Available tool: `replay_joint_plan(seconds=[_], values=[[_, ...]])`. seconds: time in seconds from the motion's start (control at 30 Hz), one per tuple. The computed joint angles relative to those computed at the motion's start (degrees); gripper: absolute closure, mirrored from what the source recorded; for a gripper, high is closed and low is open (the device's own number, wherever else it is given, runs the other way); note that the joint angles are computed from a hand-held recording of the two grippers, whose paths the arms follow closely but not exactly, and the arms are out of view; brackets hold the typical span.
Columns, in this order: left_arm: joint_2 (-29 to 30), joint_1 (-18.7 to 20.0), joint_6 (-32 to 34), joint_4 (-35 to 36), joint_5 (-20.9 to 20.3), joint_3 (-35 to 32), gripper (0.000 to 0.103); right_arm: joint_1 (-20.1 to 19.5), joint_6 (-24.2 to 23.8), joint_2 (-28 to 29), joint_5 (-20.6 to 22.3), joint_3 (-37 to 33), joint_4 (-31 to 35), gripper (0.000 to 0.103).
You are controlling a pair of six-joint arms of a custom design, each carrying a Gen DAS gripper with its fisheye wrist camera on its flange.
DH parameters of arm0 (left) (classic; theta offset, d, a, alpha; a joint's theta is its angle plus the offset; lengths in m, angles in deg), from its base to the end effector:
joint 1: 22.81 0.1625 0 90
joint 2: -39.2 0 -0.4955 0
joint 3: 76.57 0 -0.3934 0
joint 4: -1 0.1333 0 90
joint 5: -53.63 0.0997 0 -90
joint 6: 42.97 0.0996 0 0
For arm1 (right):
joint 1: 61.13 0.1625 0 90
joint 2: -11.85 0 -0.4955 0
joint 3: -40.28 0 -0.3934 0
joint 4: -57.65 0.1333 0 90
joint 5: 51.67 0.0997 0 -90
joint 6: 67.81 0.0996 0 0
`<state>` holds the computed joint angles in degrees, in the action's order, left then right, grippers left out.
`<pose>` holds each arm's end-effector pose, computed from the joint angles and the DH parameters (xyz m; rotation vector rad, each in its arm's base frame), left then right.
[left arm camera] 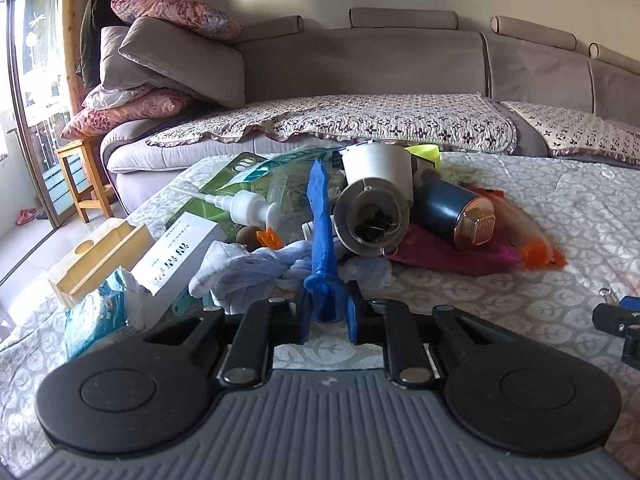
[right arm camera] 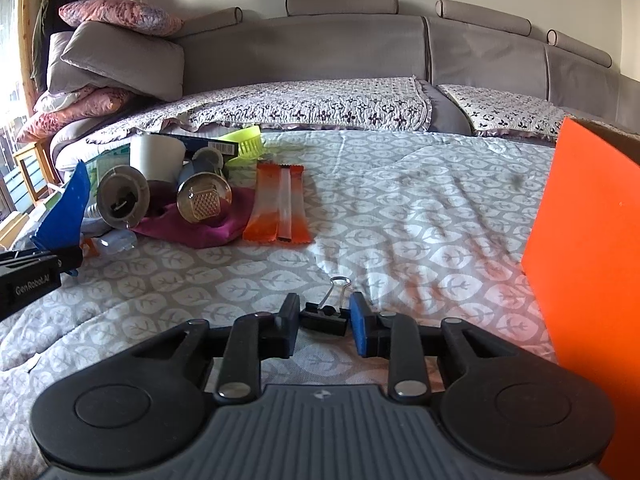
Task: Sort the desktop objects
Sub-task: 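Carry binder clip in right gripper and blue item in left gripper to cardboard box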
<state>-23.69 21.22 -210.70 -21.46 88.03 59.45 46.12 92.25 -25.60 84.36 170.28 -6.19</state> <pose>-0.0649 -0.3624 0.1204 0.7002 2.0989 -1.0760 0.1741 -0.3529 -0.0499 0.1650 -2.1114 1.1960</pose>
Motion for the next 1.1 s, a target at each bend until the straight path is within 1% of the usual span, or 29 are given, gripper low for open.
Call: replay_joint_plan(seconds=[0.17, 0.27, 0.37, 0.53, 0.67, 0.8, 0.93, 0.97, 1.03, 1.1], values=[[0.7, -2.0, -3.1, 2.9, -2.0, -0.3, 0.086, 1.3, 1.0, -0.5, 0.2, 0.3, 0.2, 0.078], [-0.1, -4.0, -3.8, 2.9, -2.5, 0.7, 0.086, 2.6, 1.0, -1.0, 0.6, 0.9, -0.6, 0.078], [-1.0, -6.2, -5.6, 4.4, -2.5, 1.3, 0.086, 3.9, 1.1, -1.7, 1.0, 1.9, -1.6, 0.078], [0.4, -8.7, -15.3, 14.4, -2.4, -0.5, 0.086, 6.5, 1.4, -3.5, 2.1, 3.6, -3.0, 0.078], [1.5, -12.0, -23.3, 20.7, -2.7, -1.0, 0.086, 8.2, 2.6, -5.5, 2.6, 4.9, -3.1, 0.078], [2.7, -16.8, -29.2, 24.3, -3.3, -0.5, 0.086, 9.9, 2.2, -7.9, 3.4, 7.1, -5.8, 0.078], [4.0, -21.0, -35.9, 27.1, -3.0, -0.2, 0.086, 10.6, 1.1, -10.8, 3.5, 10.3, -10.3, 0.078], [4.3, -21.9, -37.3, 27.7, -2.8, -0.3, 0.086, 10.6, 0.4, -11.7, 3.5, 11.4, -12.3, 0.078], [5.0, -23.8, -38.4, 28.0, -2.5, -0.6, 0.086, 10.2, -1.2, -13.1, 3.6, 13.7, -16.4, 0.077], [5.4, -25.6, -38.3, 27.7, -2.4, -0.8, 0.086, 9.5, -1.7, -14.5, 3.6, 15.5, -18.7, 0.077]])
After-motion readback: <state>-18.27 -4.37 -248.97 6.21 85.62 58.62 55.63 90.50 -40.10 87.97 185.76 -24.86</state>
